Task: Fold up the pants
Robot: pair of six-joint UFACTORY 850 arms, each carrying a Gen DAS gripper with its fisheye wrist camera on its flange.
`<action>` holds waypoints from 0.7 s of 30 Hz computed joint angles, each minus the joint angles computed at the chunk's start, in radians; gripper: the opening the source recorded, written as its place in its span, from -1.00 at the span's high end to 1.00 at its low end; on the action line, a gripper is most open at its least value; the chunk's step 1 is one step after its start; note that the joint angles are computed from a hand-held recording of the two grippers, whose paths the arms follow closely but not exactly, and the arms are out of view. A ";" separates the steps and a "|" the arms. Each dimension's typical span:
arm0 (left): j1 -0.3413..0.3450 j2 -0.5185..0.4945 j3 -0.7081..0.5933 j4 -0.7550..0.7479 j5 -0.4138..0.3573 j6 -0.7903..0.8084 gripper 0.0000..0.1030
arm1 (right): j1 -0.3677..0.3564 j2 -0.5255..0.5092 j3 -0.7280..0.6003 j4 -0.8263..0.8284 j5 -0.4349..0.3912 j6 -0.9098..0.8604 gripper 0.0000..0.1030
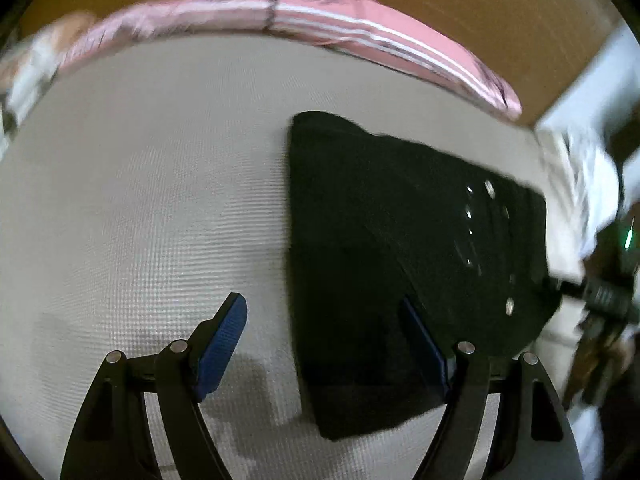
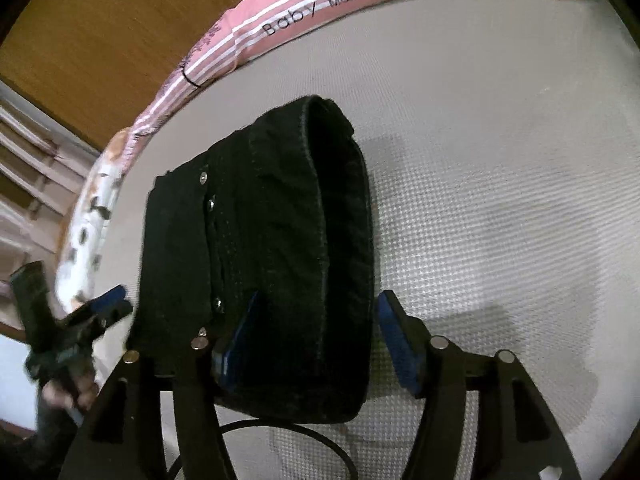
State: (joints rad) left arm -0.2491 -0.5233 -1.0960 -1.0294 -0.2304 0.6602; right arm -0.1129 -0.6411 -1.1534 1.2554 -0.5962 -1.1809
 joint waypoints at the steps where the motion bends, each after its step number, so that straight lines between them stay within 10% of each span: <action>1: 0.019 -0.014 -0.012 -0.056 -0.038 0.038 -0.52 | -0.006 -0.010 -0.009 -0.004 -0.022 0.002 -0.17; 8: 0.071 -0.099 -0.093 -0.152 -0.176 0.111 -0.52 | -0.067 -0.089 -0.077 0.018 -0.222 -0.016 -0.17; 21: 0.058 -0.142 -0.142 -0.209 -0.218 0.235 -0.58 | -0.078 -0.154 -0.167 -0.039 -0.315 -0.049 -0.26</action>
State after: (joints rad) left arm -0.1911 -0.6656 -1.2384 -1.2383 -0.4488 0.8955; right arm -0.1914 -0.7950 -1.3204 1.2161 -0.9109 -1.2300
